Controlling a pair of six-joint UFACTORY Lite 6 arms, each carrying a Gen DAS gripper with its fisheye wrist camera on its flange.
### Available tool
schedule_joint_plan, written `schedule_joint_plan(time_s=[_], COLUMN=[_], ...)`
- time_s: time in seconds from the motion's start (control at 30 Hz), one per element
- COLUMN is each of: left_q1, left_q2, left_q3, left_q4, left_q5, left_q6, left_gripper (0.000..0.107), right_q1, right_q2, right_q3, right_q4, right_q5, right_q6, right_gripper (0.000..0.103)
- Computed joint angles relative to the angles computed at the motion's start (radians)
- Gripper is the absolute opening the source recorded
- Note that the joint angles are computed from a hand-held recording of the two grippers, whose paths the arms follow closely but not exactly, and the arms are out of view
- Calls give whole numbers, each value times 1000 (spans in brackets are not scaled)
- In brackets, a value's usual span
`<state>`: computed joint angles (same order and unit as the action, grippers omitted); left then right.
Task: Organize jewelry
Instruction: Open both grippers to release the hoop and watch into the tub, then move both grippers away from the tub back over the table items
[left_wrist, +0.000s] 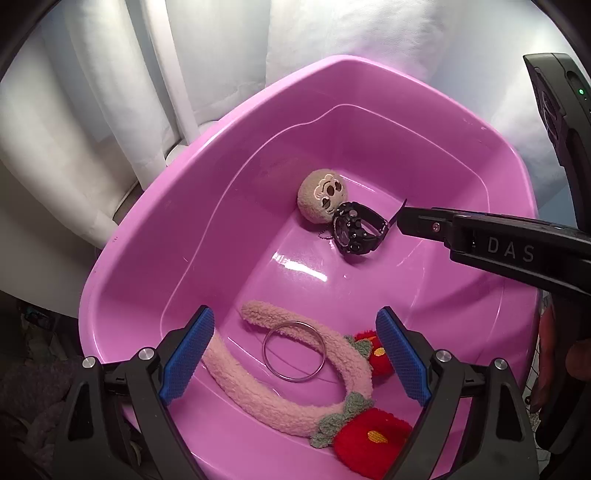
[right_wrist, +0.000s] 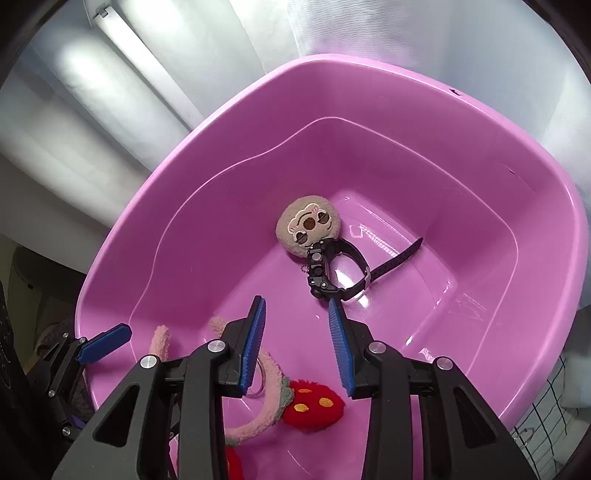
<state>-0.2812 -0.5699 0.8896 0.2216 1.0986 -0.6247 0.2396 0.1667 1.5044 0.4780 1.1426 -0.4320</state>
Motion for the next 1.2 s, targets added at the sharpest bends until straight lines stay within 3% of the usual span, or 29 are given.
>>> schedule_joint_plan(time_s=[0.37,0.7,0.9,1.2], left_q1=[-32,-159,-315,-683], left_q2=[-44,-95,-120,-102], left_q3=[0,15,40,110], left_q4=[20,95,188,334], left_q5=[33,115,203,407], left_q6=[-41,-192,-354,-681], left_gripper=[88,88,88,88], right_q1=[12,-20,-56,-215], right_q2=[-22,-81,-162,-286], right_q3=[-2,-26,-50,-48], right_q4=[3,26,42,111], right_q5=[-6,4,22,121], right_q6=[16,-23,-60,-150], right_gripper=[38,39,44,54])
